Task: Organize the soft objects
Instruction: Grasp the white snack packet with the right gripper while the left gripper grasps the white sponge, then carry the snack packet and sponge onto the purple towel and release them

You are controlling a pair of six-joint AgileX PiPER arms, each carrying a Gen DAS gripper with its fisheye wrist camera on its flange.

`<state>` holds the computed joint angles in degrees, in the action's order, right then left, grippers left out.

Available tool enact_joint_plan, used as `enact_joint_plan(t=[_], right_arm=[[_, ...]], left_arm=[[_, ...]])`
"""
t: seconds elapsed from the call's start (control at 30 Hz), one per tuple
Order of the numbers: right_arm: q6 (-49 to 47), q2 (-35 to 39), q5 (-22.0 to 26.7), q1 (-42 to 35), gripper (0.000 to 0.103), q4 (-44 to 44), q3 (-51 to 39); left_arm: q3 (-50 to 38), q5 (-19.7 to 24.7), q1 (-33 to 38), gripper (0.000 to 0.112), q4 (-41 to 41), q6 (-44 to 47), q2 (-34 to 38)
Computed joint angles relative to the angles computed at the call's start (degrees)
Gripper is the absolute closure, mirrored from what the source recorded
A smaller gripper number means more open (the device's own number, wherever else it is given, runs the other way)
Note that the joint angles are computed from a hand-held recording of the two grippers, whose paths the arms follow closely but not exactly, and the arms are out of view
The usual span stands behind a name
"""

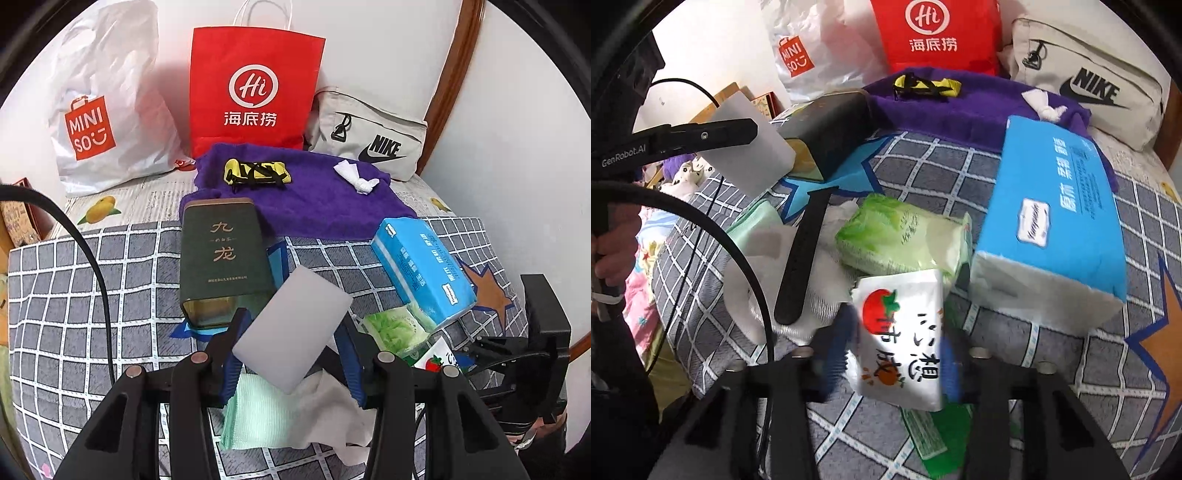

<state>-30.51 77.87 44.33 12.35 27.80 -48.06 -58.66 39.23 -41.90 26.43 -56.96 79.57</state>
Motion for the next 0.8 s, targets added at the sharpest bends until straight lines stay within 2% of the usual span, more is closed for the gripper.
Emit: enact_joint_plan(t=[0.27,0.47,0.8], right_arm=[[0.7,-5.0,3.4,-3.2,0.066,0.0,1.0],[0.2,-6.6,7.1,-7.0,0.065,1.3,-3.8],[-0.7,0.8,9.1,-10.7,0.065,3.6,-15.7]], left_arm=[[0.1,0.6,0.2,0.068,-0.6,0.1,-1.4],[-2.3,2.5,1.8,0.068,-1.3,1.9,-1.5],[-6.2,1.9,8.3,0.068,-6.0,9.4,0.4]])
